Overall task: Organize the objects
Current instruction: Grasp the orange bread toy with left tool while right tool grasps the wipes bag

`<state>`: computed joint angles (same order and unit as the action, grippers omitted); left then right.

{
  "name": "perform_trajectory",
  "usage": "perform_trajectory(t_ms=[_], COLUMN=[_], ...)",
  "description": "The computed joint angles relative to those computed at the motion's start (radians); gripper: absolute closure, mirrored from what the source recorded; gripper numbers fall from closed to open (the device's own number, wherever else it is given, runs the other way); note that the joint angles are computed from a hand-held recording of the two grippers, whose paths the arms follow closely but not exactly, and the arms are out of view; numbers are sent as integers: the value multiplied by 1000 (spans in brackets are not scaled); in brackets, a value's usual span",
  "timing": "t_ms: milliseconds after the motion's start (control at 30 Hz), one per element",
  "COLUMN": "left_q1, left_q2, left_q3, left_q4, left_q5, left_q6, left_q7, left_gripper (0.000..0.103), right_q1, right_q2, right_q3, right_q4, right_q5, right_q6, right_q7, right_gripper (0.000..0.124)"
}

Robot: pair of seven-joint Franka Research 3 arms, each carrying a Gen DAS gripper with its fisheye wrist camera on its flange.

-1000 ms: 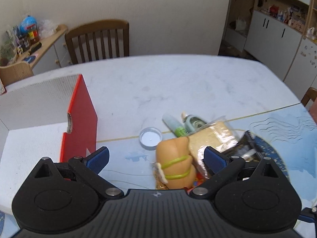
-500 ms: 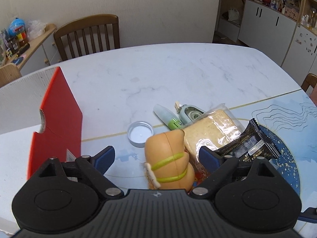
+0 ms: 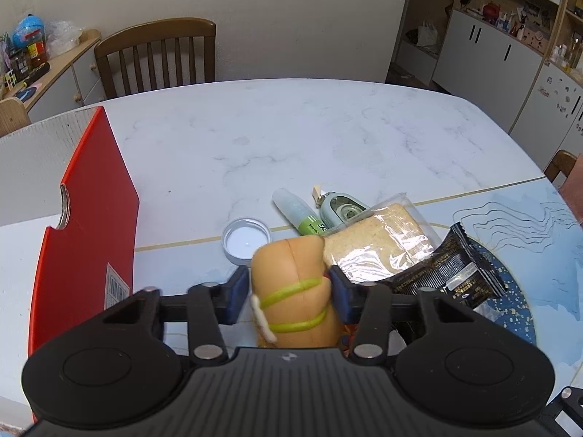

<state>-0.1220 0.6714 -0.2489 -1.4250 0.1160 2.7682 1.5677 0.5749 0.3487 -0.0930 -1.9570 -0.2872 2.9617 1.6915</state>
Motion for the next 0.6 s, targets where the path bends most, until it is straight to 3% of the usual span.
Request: perform_trajectory(t_ms=[233,400,600], left_q1=[36,58,128], left_q2=[-38,-80,-141], left_q3=[-32,-45,-108], left_q4=[-61,-112,-196], left_q5=[-31,-54,-132], left_q6=[28,30,50], left_q7=[21,52,152], left_gripper=[60,61,61], right_q1=[36,11,-18], right_q2=[-14,-38,-86], right_q3=[-42,-20,1], right_q4=[5,-7,-45], right_q5=[-50,-39,-33], right_q6=[-22,-34,-28], right_q7=[86,155,264], right_gripper=[108,121,122])
